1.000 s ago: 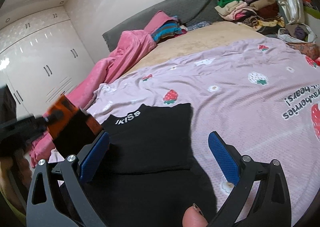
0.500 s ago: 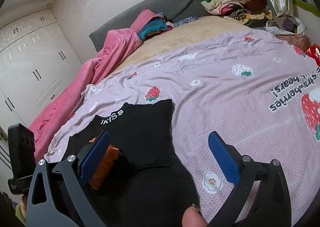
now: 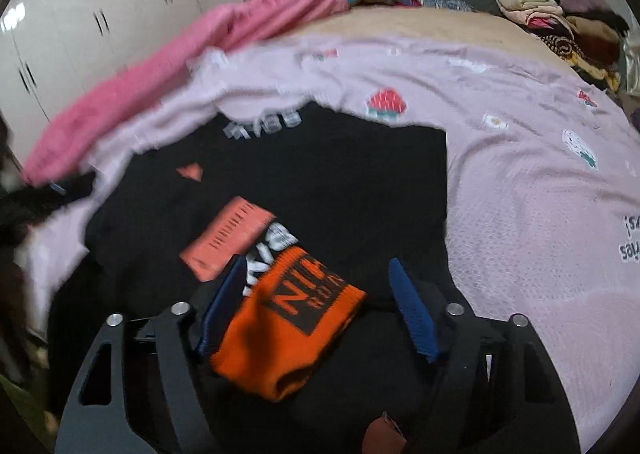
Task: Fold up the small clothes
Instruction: 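Regrasp the folded orange cuff with the right tool and straighten it on the shirt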
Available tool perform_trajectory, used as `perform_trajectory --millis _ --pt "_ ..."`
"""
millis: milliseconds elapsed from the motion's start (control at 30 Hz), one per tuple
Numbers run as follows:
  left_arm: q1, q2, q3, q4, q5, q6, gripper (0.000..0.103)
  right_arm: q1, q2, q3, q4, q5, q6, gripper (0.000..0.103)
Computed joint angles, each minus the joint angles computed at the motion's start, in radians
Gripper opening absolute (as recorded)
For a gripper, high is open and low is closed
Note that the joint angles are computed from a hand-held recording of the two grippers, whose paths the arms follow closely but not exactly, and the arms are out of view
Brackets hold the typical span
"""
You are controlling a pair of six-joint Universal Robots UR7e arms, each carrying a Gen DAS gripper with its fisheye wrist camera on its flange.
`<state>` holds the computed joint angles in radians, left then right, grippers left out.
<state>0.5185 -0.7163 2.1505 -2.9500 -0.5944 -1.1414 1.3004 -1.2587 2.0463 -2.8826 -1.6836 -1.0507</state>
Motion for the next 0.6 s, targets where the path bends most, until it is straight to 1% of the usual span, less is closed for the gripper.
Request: perform_trajectory --millis 33,67,133,167,200,267,333,400,467,533,600 --pt "-0.004 -0.015 0.018 0.001 0.009 -0.019 0.054 0.000 0.011 -0.002 0.000 -0.017 -0.012 0.058" --pt "-0.007 -0.031 0.040 -0.001 0.021 -0.038 0.054 -0.004 0.018 -0.007 0.016 -0.021 -0.015 0.049" --pt "-0.010 -0.062 0.074 0.008 0.041 -0.073 0.054 -0.007 0.008 0.001 0.031 -0.003 -0.025 0.031" --pt "-0.011 -0.071 0.080 0.019 0.048 -0.086 0.054 -0.005 0.001 0.008 0.027 0.008 -0.033 0.015" --pt "-0.011 -0.084 0.094 0.021 0.055 -0.104 0.054 -0.001 -0.011 0.018 0.025 0.027 -0.040 0.010" --pt "-0.008 -0.101 0.117 0.008 0.062 -0.136 0.054 0.013 -0.032 0.026 0.040 0.060 -0.059 0.008" --pt "-0.004 -0.109 0.130 0.008 0.064 -0.150 0.054 0.045 -0.052 0.019 0.059 0.104 -0.080 0.004" --pt "0.000 -0.117 0.128 0.054 0.074 -0.186 0.054 0.081 -0.068 0.005 0.081 0.150 -0.108 0.004" --pt "0.005 -0.112 0.126 0.031 0.075 -0.179 0.054 0.112 -0.077 -0.009 0.075 0.189 -0.149 0.004" --pt "0.010 -0.105 0.107 0.052 0.085 -0.171 0.054 0.135 -0.065 -0.026 0.041 0.203 -0.181 0.004" --pt "0.018 -0.093 0.091 0.053 0.085 -0.145 0.054 0.142 -0.033 -0.056 0.011 0.188 -0.187 0.004"
